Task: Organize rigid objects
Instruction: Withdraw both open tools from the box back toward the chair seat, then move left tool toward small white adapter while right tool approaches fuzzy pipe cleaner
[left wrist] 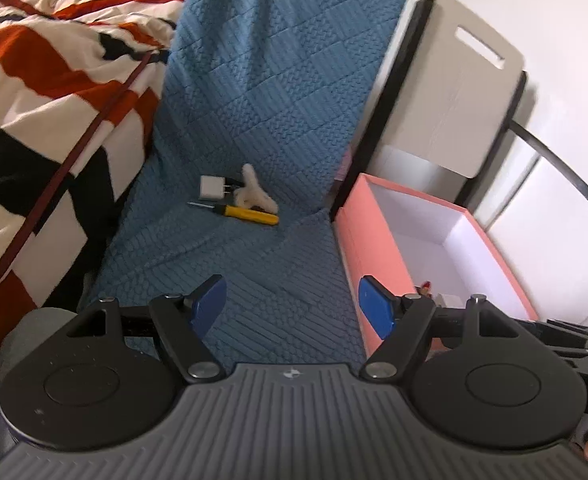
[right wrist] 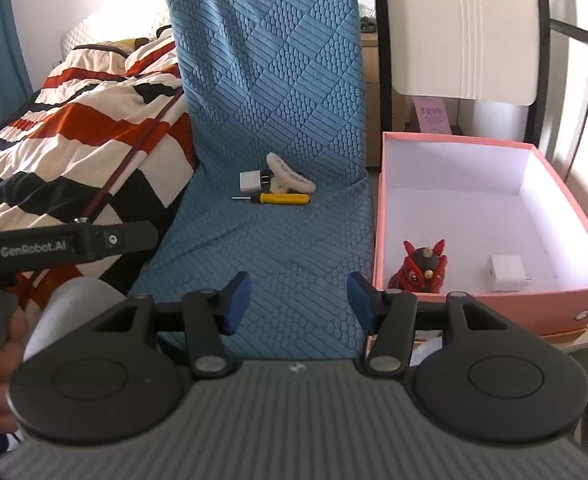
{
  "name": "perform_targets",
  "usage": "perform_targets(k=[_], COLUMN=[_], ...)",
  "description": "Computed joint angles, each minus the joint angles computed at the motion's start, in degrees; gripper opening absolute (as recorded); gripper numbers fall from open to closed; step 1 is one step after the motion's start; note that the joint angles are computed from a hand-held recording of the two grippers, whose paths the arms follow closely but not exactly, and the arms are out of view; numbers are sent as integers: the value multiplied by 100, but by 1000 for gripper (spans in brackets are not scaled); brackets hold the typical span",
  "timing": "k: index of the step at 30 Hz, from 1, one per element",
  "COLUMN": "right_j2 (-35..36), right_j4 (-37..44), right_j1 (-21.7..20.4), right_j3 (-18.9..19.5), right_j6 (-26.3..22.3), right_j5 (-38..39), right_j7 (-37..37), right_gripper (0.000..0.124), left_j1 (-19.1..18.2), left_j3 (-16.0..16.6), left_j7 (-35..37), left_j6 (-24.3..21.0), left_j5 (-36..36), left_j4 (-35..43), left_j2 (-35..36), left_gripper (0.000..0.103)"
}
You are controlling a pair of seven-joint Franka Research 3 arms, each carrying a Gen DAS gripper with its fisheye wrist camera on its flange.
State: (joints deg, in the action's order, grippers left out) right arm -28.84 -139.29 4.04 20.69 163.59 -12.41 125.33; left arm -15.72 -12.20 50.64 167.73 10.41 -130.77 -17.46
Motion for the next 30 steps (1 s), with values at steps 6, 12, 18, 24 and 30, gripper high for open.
perform_targets(k=[6, 12, 18, 24, 30], right_j2=[483, 877, 1515, 2130, 2645], right_j4=[318, 458, 852, 1162, 1626], right_j1=[-294, -343, -694, -118, 258], right_j3=[206, 163, 360, -259, -699], right_j6=[47, 285, 572, 941, 1003], right_j5=[-396, -757, -1915, -1711, -1913], right_j7=[209, 627, 1353, 1079, 835], right_gripper=[56, 56, 56, 56, 56], left_j1=[564, 1230, 1072, 773, 606], left_j3=[-303, -717, -418, -2, 263], left_j7=[-479, -1693, -2123, -2196, -1957], left_j6=[240, 335, 409, 231, 158], left_j5=[759, 2176, 2790, 2928, 2803], left_j4=[110, 409, 862, 1317, 1731], left_j2=[329, 819, 1448, 1914, 2395], left_gripper=[77, 77, 77, 77, 77])
